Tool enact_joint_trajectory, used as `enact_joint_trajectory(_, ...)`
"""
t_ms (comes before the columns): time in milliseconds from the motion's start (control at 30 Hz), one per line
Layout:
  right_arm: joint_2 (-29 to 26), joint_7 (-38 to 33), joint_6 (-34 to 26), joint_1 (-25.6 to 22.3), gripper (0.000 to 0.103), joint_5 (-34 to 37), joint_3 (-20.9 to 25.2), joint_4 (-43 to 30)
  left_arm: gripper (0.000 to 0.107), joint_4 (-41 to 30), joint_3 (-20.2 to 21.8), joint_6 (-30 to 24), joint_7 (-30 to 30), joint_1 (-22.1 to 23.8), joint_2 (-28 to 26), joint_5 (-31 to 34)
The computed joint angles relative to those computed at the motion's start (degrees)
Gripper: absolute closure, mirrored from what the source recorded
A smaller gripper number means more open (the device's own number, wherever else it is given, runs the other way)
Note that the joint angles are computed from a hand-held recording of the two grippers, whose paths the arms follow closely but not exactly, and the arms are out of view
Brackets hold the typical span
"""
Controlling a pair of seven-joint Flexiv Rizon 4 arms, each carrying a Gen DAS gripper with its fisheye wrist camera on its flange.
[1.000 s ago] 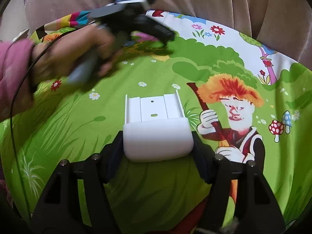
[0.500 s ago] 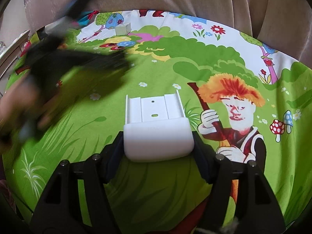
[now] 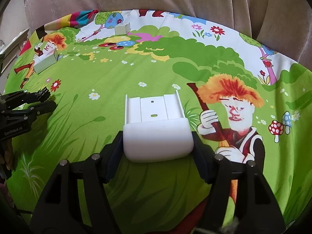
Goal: Organize rigid objects
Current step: 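Grasp the black binder clip with the left gripper while the right holds the white holder, then lift the clip and white holder and carry both over the storage box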
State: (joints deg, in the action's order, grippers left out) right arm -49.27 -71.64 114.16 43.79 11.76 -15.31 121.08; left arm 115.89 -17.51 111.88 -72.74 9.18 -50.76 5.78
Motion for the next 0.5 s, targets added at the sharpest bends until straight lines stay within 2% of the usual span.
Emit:
enact_joint_trajectory(67, -0.1, -0.1, 0.0, 0.3, 0.035, 0.2, -0.3, -0.1, 0.06, -0.2, -0.6, -0.1, -0.2, 0.4, -0.4, 0.1)
enact_joint_trajectory(167, -0.5, 0.2, 0.1, 1.7, 0.035, 1.5, -1.8, 0.0, 0.061, 0.3, -3.9, 0.7, -1.0, 4.0, -1.3, 1.7)
enact_joint_trajectory(233, -0.9, 0.1, 3.4, 3.0, 0.035, 3.5, -2.7, 0.8, 0.061, 1.7, -4.7, 3.4, -2.6, 5.4, -1.4, 2.5)
enact_joint_trajectory(300, -1.2, 0.8, 8.5, 4.7, 0.035, 8.4, -2.7, 2.0, 0.061, 3.5, -4.8, 5.7, -4.1, 6.2, -0.7, 3.9)
enact_joint_trajectory(433, -1.6, 2.0, 17.3, 7.3, 0.035, 18.7, 0.2, 3.5, 0.061, 8.3, 0.0, 17.0, -7.2, 2.8, 2.4, 6.6)
enact_joint_trajectory(500, -2.1, 2.0, 25.5, 9.4, 0.035, 24.6, 2.2, 4.4, 0.061, 10.5, 2.4, 24.2, -8.8, 1.0, 4.1, 8.2)
